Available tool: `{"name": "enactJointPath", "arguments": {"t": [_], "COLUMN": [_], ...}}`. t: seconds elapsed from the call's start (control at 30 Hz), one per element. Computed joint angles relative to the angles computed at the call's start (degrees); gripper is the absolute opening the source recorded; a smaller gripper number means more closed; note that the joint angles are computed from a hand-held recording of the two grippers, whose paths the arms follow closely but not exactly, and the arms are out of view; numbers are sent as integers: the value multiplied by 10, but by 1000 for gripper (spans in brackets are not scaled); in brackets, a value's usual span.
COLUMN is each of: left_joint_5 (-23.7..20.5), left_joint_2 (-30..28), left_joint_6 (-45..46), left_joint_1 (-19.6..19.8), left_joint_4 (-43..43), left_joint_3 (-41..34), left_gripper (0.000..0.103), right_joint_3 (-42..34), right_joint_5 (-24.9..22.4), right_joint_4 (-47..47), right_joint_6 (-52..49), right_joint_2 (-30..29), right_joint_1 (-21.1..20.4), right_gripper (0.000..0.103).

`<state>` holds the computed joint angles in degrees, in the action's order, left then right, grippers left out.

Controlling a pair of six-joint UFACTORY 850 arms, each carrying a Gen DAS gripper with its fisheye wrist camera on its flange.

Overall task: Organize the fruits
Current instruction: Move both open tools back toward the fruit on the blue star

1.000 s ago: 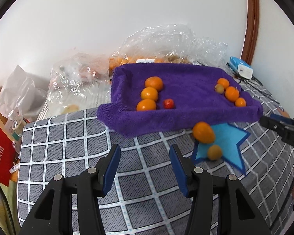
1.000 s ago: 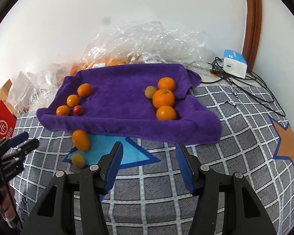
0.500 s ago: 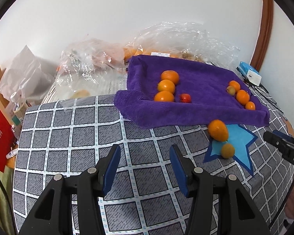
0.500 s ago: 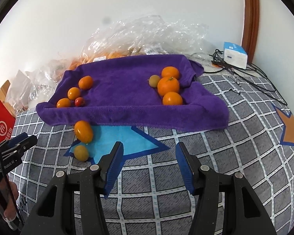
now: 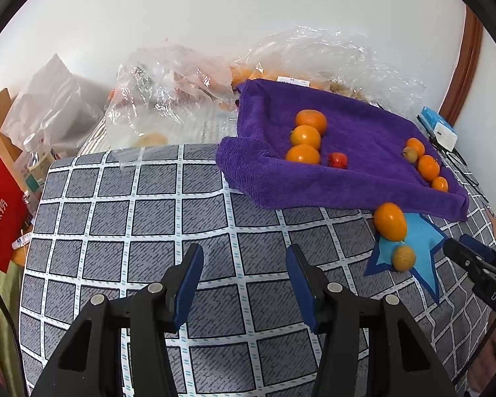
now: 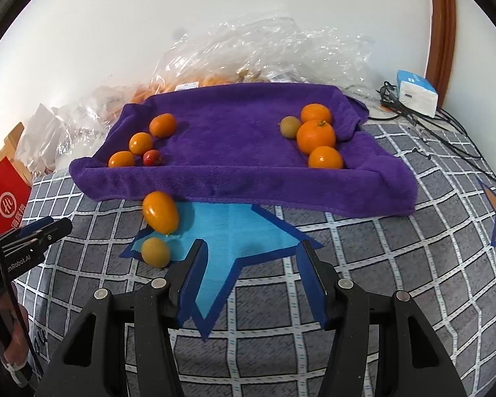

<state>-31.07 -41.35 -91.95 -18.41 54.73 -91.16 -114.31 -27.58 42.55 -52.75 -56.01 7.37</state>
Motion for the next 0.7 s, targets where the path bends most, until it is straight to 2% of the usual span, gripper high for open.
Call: {"name": "enactJointPath", "arguments": {"t": [0.33,0.4,0.47,0.5,0.7], "left_joint_5": [-7,-5,-2,-4,-14], "left_joint_2": [-1,0,-1,-2,-10], "left_joint_6": [-8,-14,-14,-11,-7], "left_joint_1": [0,3,7,9,12], "left_joint_4": [1,-5,-14,-21,-35], "left_joint_3": [-1,2,3,2,-3], "left_gripper": [50,50,50,50,49], "right_joint_3": [10,9,8,11,18], "right_joint_5": [3,4,4,7,13], "right_joint_4": [-9,-24,-34,-45,-33], "right_joint_6": [-10,3,5,9,-13], "right_joint_2": [-2,-5,-6,-5,2], "right_joint_1": [14,17,18,19,16], "right_gripper": [55,50,30,27,24]}}
